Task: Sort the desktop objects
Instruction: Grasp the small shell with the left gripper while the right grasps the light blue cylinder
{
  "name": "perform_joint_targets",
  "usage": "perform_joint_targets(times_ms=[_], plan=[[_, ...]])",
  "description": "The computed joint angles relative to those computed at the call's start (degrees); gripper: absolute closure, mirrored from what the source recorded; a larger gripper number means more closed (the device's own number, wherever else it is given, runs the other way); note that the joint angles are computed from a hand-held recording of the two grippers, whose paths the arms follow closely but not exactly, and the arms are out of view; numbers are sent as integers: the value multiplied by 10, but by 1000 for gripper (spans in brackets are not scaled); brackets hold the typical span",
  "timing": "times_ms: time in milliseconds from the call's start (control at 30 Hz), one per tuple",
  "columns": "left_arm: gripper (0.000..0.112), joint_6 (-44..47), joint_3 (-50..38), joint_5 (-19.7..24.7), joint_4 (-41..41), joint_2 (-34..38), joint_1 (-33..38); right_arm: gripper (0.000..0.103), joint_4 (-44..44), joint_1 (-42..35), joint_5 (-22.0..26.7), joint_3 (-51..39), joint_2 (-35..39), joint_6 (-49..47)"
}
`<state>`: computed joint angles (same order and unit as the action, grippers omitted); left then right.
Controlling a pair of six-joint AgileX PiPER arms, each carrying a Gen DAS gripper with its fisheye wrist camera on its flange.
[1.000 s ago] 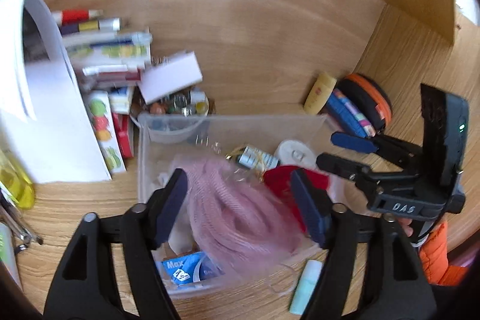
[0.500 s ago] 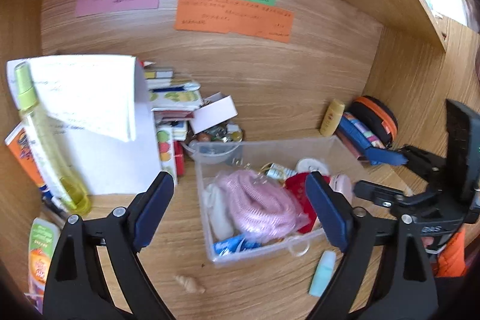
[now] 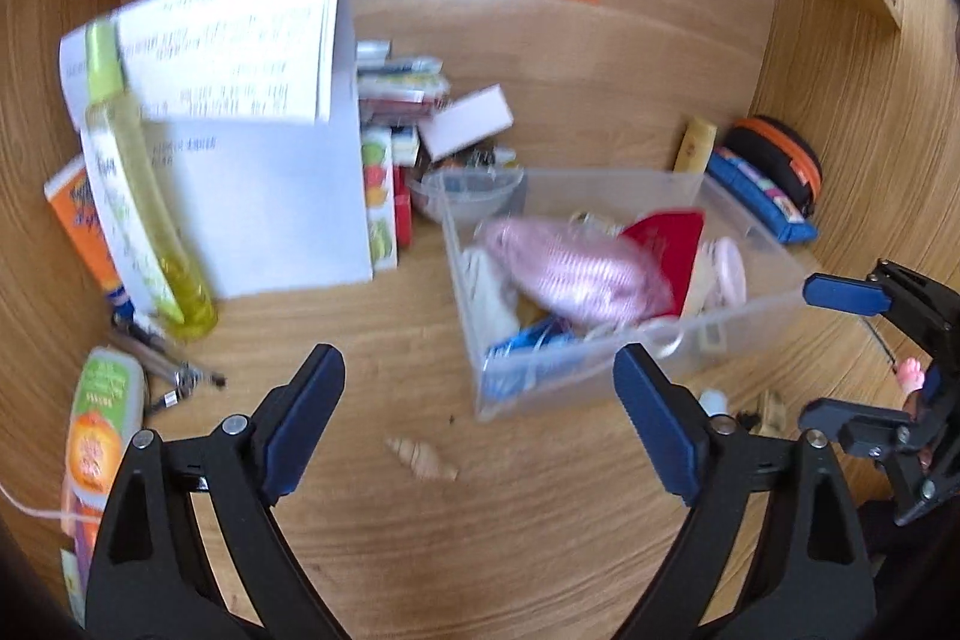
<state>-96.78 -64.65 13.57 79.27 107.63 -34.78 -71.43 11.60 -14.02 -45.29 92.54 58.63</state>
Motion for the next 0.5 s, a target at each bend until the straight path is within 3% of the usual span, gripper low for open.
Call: perform_joint_targets(times_ms=[233, 367, 500], plan=[[20, 105, -8, -11, -131, 45, 22, 21, -2, 18, 14, 13, 24, 12], [20, 150, -24, 4, -179, 73, 23, 21, -84, 18, 27, -3, 57, 101], [20, 202, -42, 13, -232, 89, 23, 21, -92, 15, 36, -12, 86, 109]])
